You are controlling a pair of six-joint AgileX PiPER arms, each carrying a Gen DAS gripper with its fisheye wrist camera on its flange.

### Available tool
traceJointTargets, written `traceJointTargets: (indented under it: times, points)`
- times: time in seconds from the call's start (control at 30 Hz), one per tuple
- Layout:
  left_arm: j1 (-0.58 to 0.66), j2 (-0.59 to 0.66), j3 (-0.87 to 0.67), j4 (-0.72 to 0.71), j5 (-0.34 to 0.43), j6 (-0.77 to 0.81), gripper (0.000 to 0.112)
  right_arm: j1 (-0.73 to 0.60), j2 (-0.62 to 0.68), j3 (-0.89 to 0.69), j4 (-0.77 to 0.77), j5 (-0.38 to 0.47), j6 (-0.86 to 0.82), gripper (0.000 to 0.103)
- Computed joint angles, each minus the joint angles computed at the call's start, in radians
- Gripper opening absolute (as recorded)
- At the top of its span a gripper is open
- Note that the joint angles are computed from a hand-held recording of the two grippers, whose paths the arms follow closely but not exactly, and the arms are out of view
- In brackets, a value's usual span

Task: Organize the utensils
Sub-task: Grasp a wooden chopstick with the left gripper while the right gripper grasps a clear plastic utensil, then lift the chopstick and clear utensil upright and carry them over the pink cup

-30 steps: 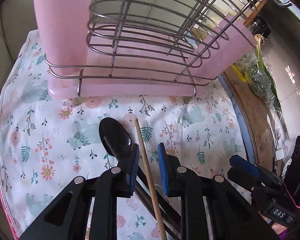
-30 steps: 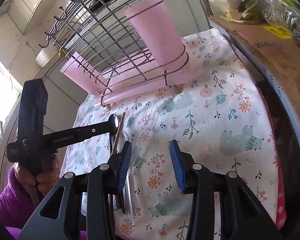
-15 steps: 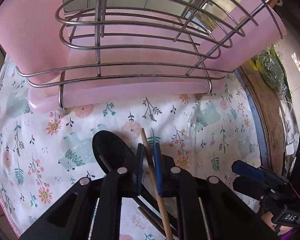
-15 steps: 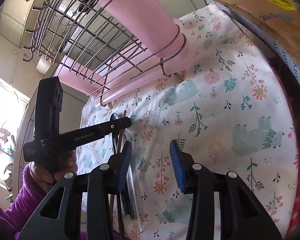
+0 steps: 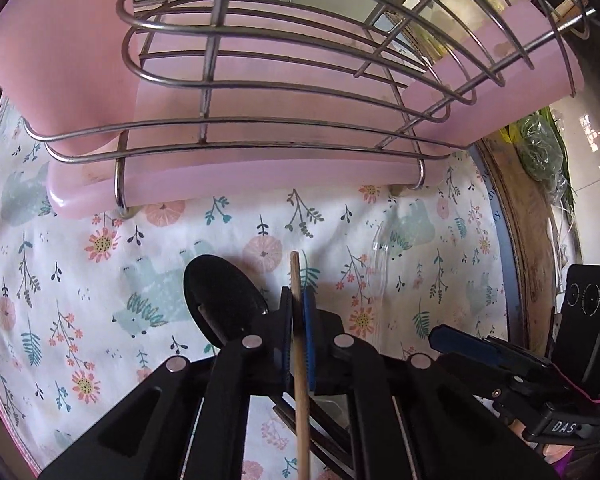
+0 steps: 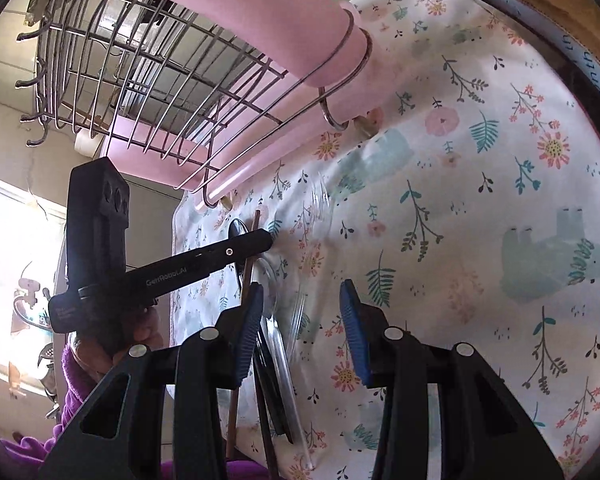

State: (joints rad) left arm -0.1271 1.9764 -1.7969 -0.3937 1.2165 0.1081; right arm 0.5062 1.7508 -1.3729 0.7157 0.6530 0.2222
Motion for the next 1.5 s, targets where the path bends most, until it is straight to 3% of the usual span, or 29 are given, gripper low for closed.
traceJointTargets:
  times: [0.23,0.6,0.7,0.77,0.93,1.07,1.3,1.43,1.5]
  points:
    - [0.082,-0.176,0.181,-0.136,-0.101,0.107,0.004,0.011,0.075,-0.137,-0.125,0.084,0.121,0.040]
    - [0.203,-0.423,0.359,-0.249,-0.146,0.252,0.004,0.061,0.335,-0.555,-0.314,0.329,0.333,0.021]
    - [0.237,-0.456,0.368,-0.263,-0.136,0.272,0.004,0.064,0.359,-0.580,-0.322,0.333,0.365,0.010]
    - [0.268,-0.472,0.373,-0.277,-0.128,0.288,0.004,0.065,0.344,-0.542,-0.322,0.294,0.371,0.008]
    - [0.330,-0.524,0.406,-0.308,-0.135,0.319,0.004,0.078,0.210,-0.304,-0.289,0.086,0.330,0.006]
    - [0.371,-0.571,0.433,-0.345,-0.162,0.336,0.004,0.109,0.094,-0.168,-0.347,-0.059,0.363,0.006]
    - [0.432,-0.648,0.444,-0.391,-0.188,0.344,0.004,0.170,-0.108,-0.010,-0.690,-0.213,0.600,0.004]
    - [0.448,-0.681,0.438,-0.409,-0.206,0.349,0.004,0.219,-0.183,0.029,-0.960,-0.226,0.808,0.003]
    - [0.459,-0.692,0.428,-0.415,-0.206,0.349,0.004,0.228,-0.208,0.032,-1.012,-0.212,0.832,0.003]
